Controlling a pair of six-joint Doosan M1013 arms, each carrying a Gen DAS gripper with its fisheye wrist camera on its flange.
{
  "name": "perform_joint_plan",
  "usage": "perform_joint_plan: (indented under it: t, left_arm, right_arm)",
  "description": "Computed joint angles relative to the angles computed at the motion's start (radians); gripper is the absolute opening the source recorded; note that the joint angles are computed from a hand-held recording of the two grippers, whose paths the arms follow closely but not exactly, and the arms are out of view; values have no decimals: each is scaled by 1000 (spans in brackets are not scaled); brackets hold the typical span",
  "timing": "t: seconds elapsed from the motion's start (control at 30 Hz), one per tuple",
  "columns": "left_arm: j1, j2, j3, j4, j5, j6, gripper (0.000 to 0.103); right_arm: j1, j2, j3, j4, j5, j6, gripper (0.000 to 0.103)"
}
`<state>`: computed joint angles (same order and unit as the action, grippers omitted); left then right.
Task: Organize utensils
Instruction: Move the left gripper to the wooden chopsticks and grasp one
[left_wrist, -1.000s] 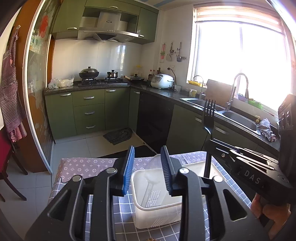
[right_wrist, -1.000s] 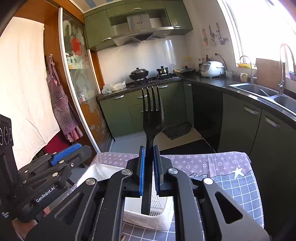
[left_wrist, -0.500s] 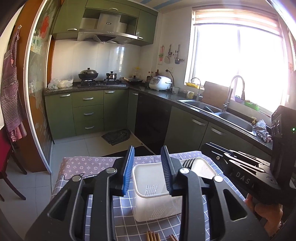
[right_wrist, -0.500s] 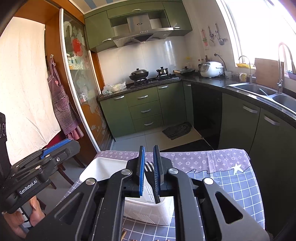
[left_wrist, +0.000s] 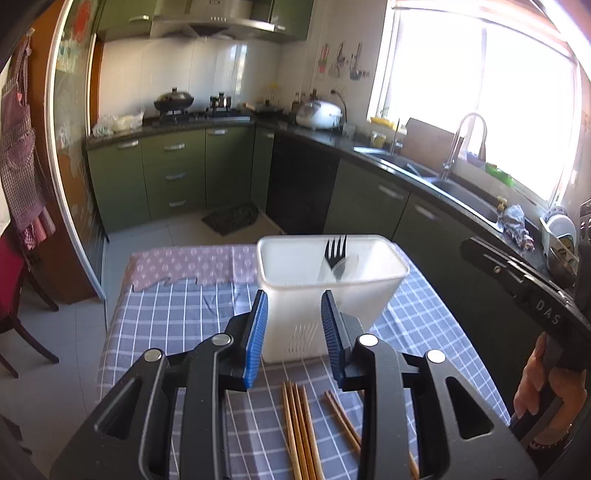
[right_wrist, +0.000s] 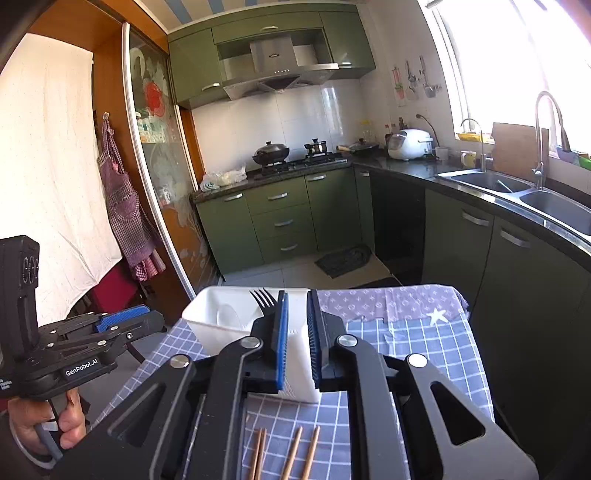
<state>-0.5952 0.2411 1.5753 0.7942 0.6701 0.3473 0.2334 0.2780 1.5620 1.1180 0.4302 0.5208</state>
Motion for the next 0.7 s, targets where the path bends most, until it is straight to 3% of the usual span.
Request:
perform_joint_plan:
  t: [0.2, 0.3, 0.57, 0.7]
  left_arm:
    - [32, 46, -16, -436, 109, 340, 27]
    - [45, 70, -19, -557, 159, 428, 22]
    - [51, 119, -53, -654, 248, 496, 14]
    - [51, 141, -71, -656, 283, 505, 13]
  right_arm:
    - [-14, -14, 49, -244, 50, 177, 25]
    - [-19, -7, 60, -328, 78, 242, 25]
    - [-41, 18, 64, -374, 139, 304, 25]
    - [-44, 19, 65, -372, 148, 301, 32]
